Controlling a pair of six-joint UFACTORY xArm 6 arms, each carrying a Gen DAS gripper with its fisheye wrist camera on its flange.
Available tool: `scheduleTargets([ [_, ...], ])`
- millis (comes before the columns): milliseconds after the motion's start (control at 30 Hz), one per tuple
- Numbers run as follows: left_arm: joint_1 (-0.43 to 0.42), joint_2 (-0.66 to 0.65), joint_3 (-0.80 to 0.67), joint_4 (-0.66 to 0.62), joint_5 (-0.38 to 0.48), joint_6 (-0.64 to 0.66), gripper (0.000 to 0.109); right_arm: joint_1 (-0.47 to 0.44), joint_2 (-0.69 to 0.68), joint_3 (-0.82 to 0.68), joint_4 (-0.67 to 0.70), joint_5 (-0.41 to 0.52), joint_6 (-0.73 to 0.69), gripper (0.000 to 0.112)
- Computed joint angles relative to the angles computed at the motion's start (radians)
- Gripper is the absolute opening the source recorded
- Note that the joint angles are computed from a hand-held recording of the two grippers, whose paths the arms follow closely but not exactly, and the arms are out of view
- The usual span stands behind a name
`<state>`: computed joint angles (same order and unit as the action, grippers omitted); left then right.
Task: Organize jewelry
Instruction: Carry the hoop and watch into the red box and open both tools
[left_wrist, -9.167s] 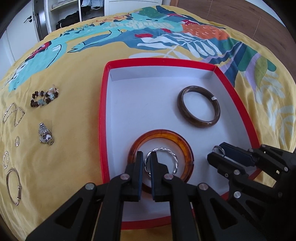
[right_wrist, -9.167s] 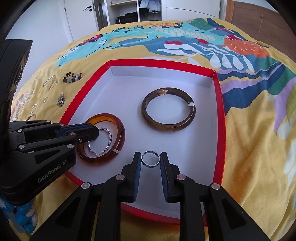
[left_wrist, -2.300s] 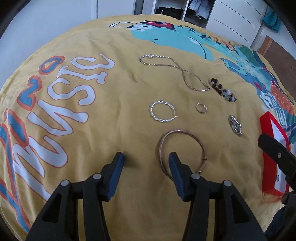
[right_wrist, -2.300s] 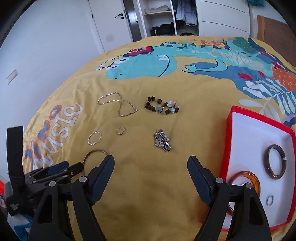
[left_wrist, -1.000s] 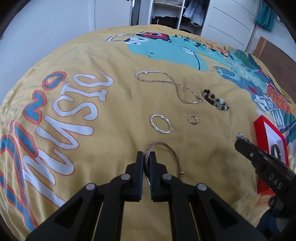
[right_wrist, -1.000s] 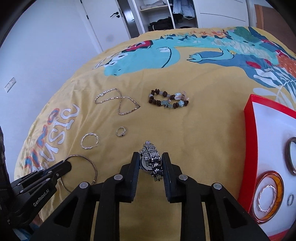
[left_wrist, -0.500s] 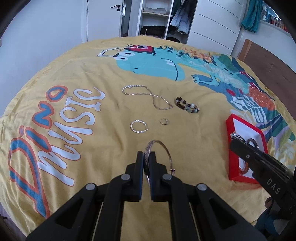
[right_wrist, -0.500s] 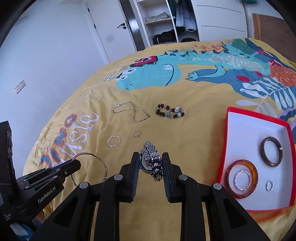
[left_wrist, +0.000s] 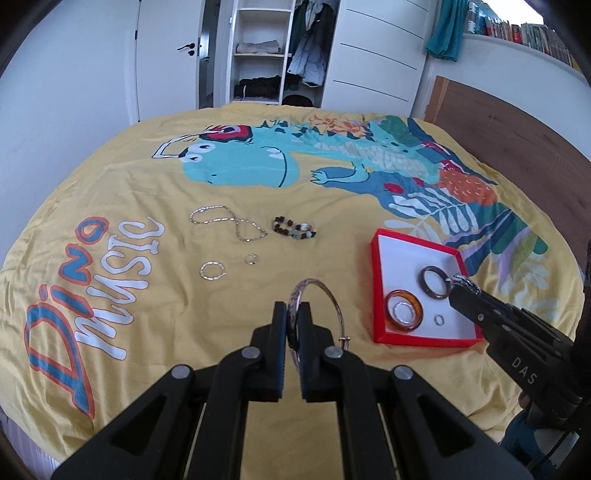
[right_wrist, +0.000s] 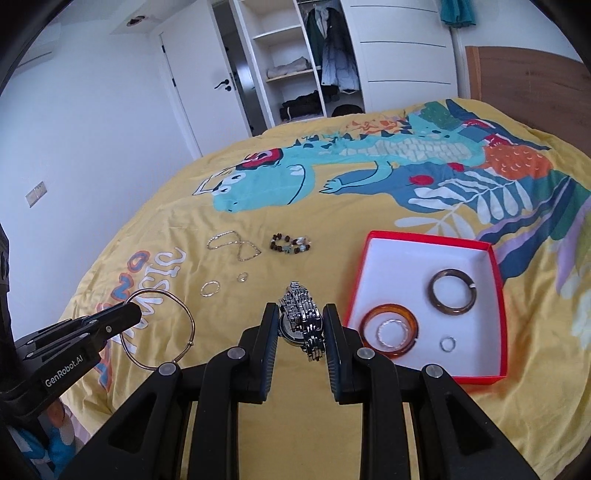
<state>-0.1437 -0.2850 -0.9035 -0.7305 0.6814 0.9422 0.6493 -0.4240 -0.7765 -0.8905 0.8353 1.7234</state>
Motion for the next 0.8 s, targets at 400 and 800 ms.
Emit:
scheduleTargets([
  [400,-0.208,0.022,-0.002,0.073,-0.069,-0.097,0.005,-0.087,-0.277,0.213,0.062,0.089,-0.076,0.024],
  [800,-0.399,0.333,-0.182,0.184,-0.207,-0.223,0.005,-0.473,-0.191,0.333,0.141,-0.262,-0.289,0.024],
])
